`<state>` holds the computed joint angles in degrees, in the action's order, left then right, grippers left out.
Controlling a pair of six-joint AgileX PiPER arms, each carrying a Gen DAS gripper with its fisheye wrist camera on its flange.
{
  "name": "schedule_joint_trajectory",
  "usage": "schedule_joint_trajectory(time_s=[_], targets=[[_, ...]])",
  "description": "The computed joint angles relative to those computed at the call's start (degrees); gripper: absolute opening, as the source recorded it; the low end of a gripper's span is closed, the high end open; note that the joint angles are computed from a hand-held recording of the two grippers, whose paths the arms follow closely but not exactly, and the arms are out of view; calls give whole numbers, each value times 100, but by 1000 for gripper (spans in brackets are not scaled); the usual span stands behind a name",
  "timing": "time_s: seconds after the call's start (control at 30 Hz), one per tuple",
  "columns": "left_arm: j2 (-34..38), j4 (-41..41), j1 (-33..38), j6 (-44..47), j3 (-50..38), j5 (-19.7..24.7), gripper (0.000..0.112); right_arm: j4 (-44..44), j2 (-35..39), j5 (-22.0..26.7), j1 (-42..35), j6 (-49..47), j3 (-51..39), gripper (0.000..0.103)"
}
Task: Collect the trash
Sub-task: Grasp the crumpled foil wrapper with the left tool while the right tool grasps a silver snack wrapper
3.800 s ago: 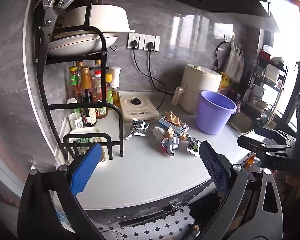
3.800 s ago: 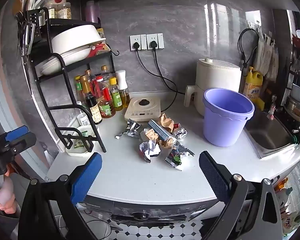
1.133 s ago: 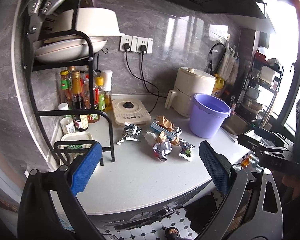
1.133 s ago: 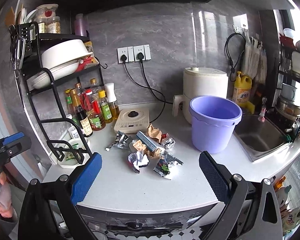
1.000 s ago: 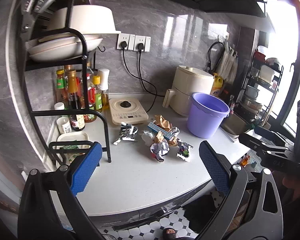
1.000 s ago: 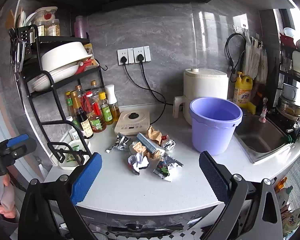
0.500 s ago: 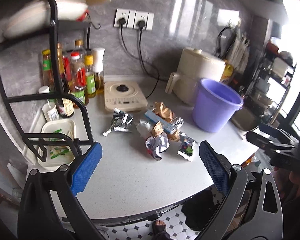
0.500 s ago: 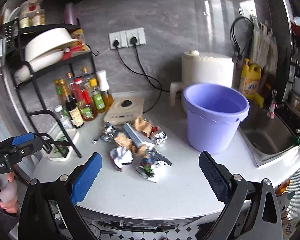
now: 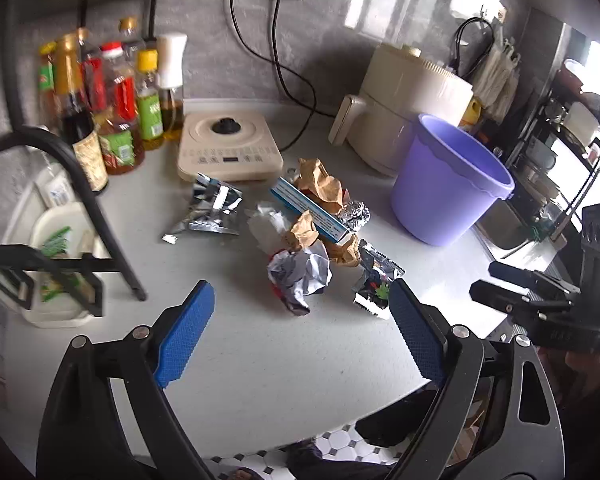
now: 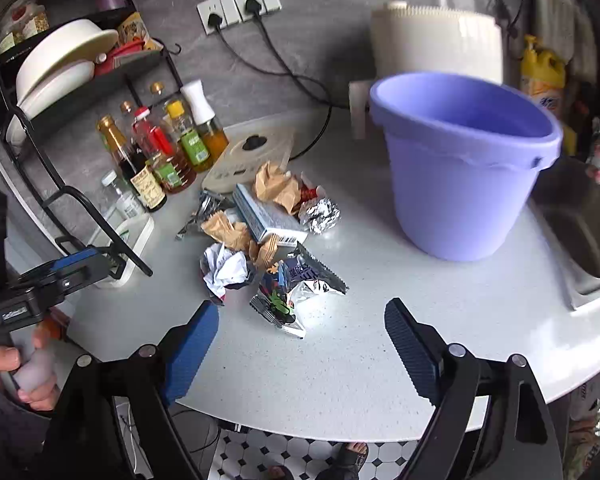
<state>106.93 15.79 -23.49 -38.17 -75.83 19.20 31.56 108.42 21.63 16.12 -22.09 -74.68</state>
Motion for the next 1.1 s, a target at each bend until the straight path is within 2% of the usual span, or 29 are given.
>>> schedule_joint_trajectory(time_s=[0.17, 0.37, 0.67, 0.7, 0.77, 0.8, 0.87, 0.97, 1.1], targets=[[699, -139, 21, -93, -597, -26, 88, 312, 560, 256, -152, -492, -495, 82], [1689, -185, 33, -305, -1508, 42, 88, 194, 965, 539, -251, -574, -960, 82], [2613, -439, 164, -375, -2391, 204, 88, 173, 1451, 899, -234, -885, -1601, 82], [2646, -480, 179, -403, -2409, 209, 86, 202, 1513, 961, -226, -928, -1687, 82], [2670, -897, 219, -94, -2436, 266, 62, 164, 1654, 1056, -183, -952, -1883, 82], [2641, -1168, 238, 127, -2377, 270, 55, 160, 1728, 1106, -159, -976, -1984, 82], [2495, -1147, 212, 77, -2169, 201, 49, 209, 1874, 1201, -139, -1081, -2147, 83], [2130, -978, 146, -87, -1675, 23, 44, 6, 2124, 1273, -42, -1071, -2459, 90], [1701, -209, 46, -885, -1136, -54, 43, -297, 2418, 1282, 99, -1166, -2838, 95]])
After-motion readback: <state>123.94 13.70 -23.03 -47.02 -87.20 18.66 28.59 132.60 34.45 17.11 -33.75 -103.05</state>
